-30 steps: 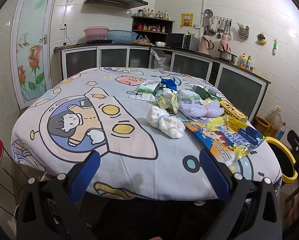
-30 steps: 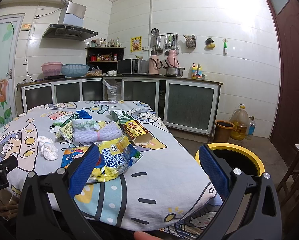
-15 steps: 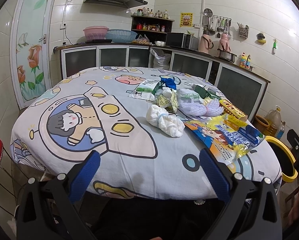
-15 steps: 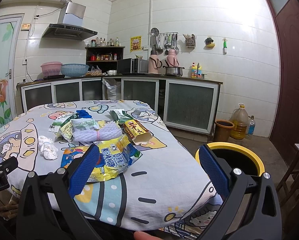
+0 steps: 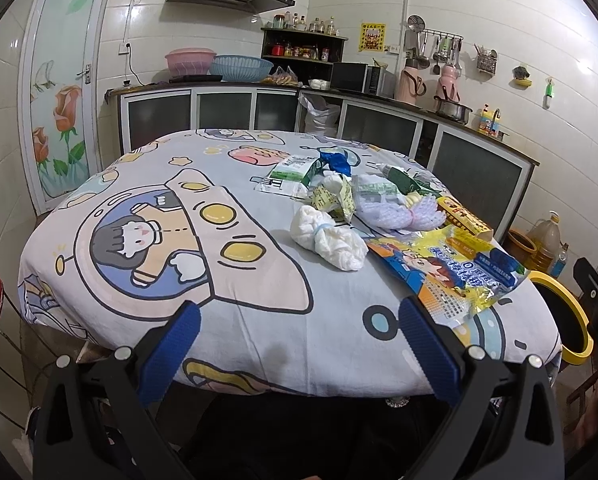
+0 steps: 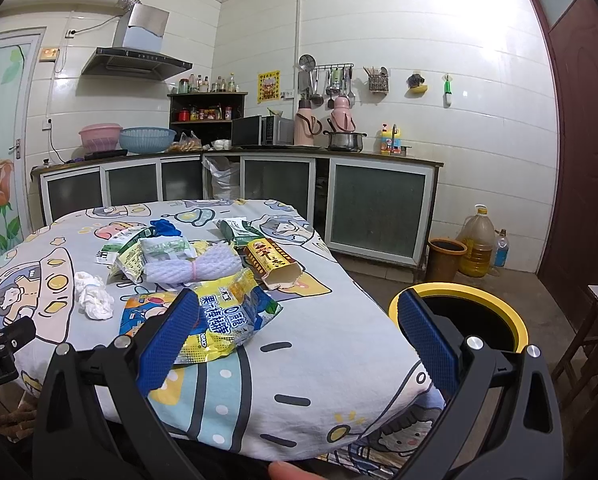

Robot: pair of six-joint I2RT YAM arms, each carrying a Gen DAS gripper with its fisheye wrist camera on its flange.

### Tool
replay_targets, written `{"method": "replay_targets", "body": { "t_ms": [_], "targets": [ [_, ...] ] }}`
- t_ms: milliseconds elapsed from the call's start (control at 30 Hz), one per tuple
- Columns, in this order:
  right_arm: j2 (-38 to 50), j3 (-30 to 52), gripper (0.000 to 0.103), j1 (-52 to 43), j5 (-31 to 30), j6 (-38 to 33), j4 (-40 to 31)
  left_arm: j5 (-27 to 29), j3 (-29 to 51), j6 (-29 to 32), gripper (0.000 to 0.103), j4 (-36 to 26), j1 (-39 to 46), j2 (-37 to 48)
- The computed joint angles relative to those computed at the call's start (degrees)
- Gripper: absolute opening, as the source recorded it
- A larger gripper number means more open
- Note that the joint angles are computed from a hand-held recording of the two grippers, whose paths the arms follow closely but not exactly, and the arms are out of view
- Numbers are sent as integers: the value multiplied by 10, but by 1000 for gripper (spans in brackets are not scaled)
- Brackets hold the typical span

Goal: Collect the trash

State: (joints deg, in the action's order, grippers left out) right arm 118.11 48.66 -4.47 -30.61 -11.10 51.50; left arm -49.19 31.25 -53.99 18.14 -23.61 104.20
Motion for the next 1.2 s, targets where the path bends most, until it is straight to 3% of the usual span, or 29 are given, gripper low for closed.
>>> {"method": "replay_targets", "body": {
  "t_ms": [233,367,467,567,633,667,733,800,867,1000,1067,1200],
  "targets": [
    [1,4,96,-2,2,4,-5,-3,5,-6,96,-9,-1,4],
    [7,26,96,-4,0,3,-34,27,-9,1,96,11,11,-6],
    [19,78,96,-10,-27,-14,-118,81,-18,19,96,52,31,8],
    [41,142,96,-17,-56,-48,-205,103,-11,12,96,47,44,25],
    [56,184,96,-21,-82,-87,-266,134,-35,32,96,118,55,33],
    [62,196,96,-23,-86,-94,-280,166,-56,56,96,190,65,44],
    [72,217,96,-25,-101,-106,-301,212,-74,80,96,279,76,73],
    [82,246,96,-27,-123,-121,-346,224,-52,87,96,251,84,83],
    [104,305,96,-28,-156,-146,-438,221,-39,105,96,228,94,80],
    [149,406,96,-19,-182,-193,-585,226,-41,183,96,230,126,47],
    [172,457,96,-9,-175,-232,-660,258,-16,234,96,174,152,33],
    [208,526,96,6,-173,-249,-737,312,28,292,96,105,200,24]
  ]
}}
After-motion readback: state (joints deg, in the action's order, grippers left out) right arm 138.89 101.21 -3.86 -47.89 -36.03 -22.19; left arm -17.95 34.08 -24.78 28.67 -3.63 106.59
